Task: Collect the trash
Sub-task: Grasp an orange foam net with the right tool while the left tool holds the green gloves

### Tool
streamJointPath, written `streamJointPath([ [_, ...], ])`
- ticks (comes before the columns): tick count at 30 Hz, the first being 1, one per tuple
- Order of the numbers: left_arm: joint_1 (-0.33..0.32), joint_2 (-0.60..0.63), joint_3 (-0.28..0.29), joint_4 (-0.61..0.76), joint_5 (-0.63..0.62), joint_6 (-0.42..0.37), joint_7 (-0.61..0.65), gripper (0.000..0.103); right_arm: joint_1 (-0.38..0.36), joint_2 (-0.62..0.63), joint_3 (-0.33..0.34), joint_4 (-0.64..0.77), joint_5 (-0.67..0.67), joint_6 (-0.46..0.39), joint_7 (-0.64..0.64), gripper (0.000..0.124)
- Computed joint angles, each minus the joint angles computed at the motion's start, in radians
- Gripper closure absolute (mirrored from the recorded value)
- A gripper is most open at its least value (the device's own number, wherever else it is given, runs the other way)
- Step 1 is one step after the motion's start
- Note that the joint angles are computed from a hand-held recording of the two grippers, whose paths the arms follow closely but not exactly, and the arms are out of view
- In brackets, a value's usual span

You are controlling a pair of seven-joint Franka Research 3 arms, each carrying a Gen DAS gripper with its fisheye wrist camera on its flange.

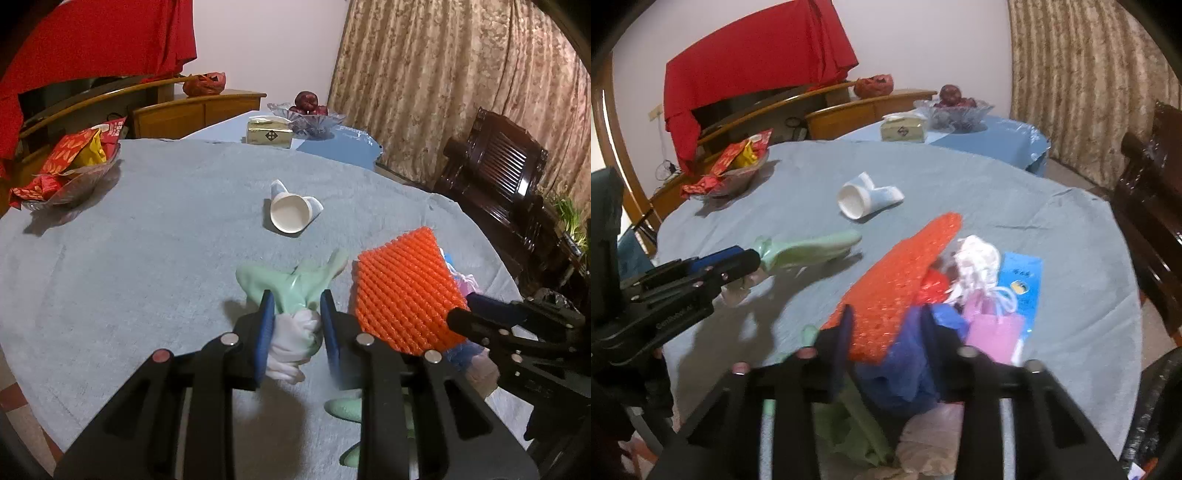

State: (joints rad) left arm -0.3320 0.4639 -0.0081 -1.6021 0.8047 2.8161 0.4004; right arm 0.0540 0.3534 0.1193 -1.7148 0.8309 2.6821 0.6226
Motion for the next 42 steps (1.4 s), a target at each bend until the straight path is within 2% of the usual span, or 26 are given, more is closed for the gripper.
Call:
streamJointPath([
  [2, 0.003, -0.004, -0.002, -0.007, -0.004, 0.003, 0.004, 0.079, -0.002, 0.002, 0.001, 0.005, -0.003, -0.023, -0.002, 0.108],
  [5, 0.001, -0.008, 0.001, -0.014, -0.001, 0.01, -0.006, 0.079, -0.011, -0.01, 0.012, 0.0, 0.028, -0.038, -0.04, 0.111],
  [14, -0.023, -0.042, 0.024, -0.027, 0.081, 0.03, -0.098, 0.079, -0.013, -0.05, 0.009, 0.003, 0.131, -0.05, -0.121, 0.112],
  [27, -0.043, -0.045, -0.003, 0.044, 0.162, 0.024, -0.134, 0.084, -0.028, -0.131, -0.037, -0.022, 0.234, -0.057, -0.199, 0.112],
  [28, -0.044, -0.039, -0.008, 0.053, 0.158, 0.023, -0.124, 0.085, -0.029, -0.135, -0.043, -0.026, 0.237, -0.056, -0.2, 0.112],
  [30, -0.038, -0.021, -0.024, 0.07, 0.133, 0.041, -0.087, 0.103, -0.031, -0.14, -0.051, -0.031, 0.239, -0.054, -0.2, 0.112],
  [33, -0.046, -0.008, -0.025, 0.08, 0.103, 0.032, -0.048, 0.103, -0.031, -0.139, -0.062, -0.039, 0.224, -0.054, -0.188, 0.111],
  [36, -0.049, -0.015, -0.023, 0.051, 0.078, 0.028, -0.034, 0.1, -0.031, -0.137, -0.067, -0.057, 0.2, -0.056, -0.168, 0.111],
  [37, -0.043, -0.022, -0.03, 0.032, 0.058, 0.023, -0.024, 0.095, -0.031, -0.136, -0.068, -0.065, 0.194, -0.058, -0.164, 0.111],
  [38, -0.041, -0.027, -0.03, 0.017, 0.05, 0.024, -0.02, 0.085, -0.034, -0.138, -0.068, -0.072, 0.195, -0.061, -0.167, 0.111],
  [42, -0.036, -0.055, -0.029, -0.046, 0.035, 0.015, -0.039, 0.063, -0.039, -0.149, -0.072, -0.107, 0.19, -0.074, -0.173, 0.111],
])
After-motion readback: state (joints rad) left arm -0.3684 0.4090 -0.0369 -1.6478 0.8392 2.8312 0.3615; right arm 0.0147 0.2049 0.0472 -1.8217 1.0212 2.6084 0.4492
